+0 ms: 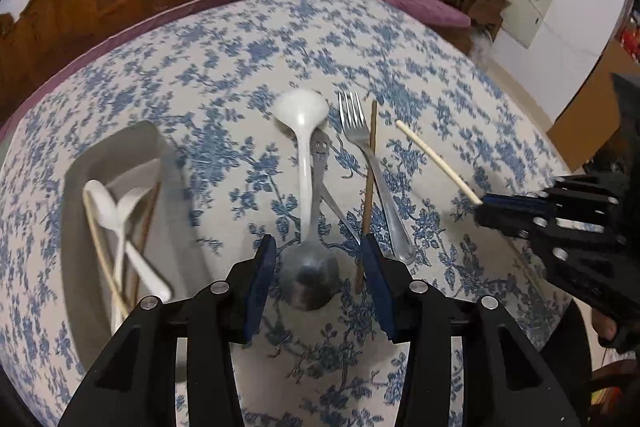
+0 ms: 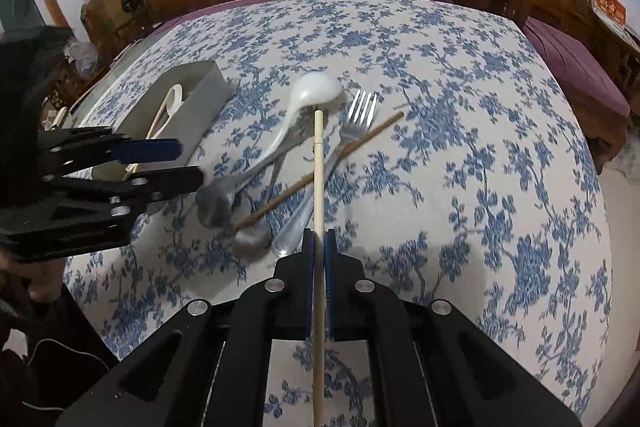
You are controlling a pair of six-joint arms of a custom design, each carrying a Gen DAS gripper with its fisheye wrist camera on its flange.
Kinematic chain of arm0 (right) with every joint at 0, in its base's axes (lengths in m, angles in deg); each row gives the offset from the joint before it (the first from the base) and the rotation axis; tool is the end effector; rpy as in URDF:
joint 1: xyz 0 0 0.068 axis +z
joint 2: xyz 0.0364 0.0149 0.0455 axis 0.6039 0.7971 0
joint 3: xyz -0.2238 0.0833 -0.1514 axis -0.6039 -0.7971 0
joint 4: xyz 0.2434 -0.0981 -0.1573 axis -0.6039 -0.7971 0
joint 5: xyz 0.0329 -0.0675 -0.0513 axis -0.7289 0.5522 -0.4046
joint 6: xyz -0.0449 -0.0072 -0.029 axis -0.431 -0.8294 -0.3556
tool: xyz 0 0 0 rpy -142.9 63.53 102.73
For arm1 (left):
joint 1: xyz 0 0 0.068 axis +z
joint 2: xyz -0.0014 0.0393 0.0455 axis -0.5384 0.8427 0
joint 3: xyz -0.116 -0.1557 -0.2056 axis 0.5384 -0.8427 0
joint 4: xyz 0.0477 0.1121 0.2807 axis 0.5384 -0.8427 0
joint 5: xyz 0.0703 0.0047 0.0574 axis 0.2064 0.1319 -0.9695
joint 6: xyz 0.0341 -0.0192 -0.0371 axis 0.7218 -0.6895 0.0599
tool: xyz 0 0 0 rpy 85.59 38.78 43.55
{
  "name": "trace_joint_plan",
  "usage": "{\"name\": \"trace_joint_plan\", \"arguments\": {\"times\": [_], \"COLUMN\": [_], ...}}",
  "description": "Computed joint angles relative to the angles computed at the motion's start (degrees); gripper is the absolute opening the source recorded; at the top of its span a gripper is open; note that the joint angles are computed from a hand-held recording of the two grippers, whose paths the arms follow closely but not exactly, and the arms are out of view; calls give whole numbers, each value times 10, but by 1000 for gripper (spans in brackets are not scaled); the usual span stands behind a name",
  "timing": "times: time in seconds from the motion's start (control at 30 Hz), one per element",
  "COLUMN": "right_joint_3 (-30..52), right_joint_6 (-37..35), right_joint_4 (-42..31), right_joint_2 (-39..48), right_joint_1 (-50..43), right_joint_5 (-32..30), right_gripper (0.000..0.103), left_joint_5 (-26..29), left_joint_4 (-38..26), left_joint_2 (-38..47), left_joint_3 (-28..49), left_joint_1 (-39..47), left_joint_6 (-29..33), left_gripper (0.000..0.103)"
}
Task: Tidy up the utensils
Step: 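Grasp another wooden chopstick with the right tool while the left grasps the white ladle handle, then lift the white ladle upright with the left tool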
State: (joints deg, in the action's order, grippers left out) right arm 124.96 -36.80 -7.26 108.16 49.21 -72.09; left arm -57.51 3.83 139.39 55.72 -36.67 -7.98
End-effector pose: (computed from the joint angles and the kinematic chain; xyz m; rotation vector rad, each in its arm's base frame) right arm 0.2885 0.0647 0.2092 -0.0611 2.5741 0.2627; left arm 0.3568 -0.0367 0.2206 0.8502 2.5064 -0.2916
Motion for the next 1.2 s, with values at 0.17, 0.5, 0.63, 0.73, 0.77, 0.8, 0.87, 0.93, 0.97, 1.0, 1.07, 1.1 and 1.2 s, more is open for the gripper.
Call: {"name": "trace_joint_plan", "arguments": {"times": [0.17,0.5,0.63,0.73,0.77,0.8,0.87,0.93,0.97,1.0,1.07,1.1,1.2], "right_joint_3": [-29,-55,-59,-61,-60,-60,-61,-62,-63,-63,-64,-64,-65], "right_joint_6": [15,21,23,24,23,24,24,25,26,26,28,29,33], "right_joint_4": [11,25,27,26,25,25,23,22,21,21,19,19,18], "right_joint_2": [-25,-39,-43,-46,-45,-46,-49,-50,-51,-52,-53,-53,-54], "right_joint_1": [-8,-19,-18,-18,-19,-18,-18,-18,-18,-17,-15,-14,-11], "right_joint_5": [-8,-22,-24,-23,-24,-23,-24,-23,-23,-22,-19,-18,-15], "right_gripper": [6,6,6,6,6,6,6,6,6,6,6,6,6], "left_joint_5": [-35,-87,-86,-85,-86,-88,-86,-84,-83,-80,-78,-75,-71], "left_joint_4": [9,5,-10,-9,-8,-7,-4,-7,-11,-13,-17,-18,-18], "left_joint_2": [46,100,117,118,118,120,122,124,125,125,125,122,108], "left_joint_3": [18,55,68,67,66,67,67,70,72,73,75,72,61], "left_joint_1": [-26,-47,-45,-45,-46,-46,-47,-47,-46,-44,-41,-39,-32], "left_joint_6": [-14,-17,-18,-16,-15,-15,-15,-13,-12,-11,-10,-10,-1], "left_gripper": [41,29,22,22,22,23,20,13,13,12,12,12,12]}}
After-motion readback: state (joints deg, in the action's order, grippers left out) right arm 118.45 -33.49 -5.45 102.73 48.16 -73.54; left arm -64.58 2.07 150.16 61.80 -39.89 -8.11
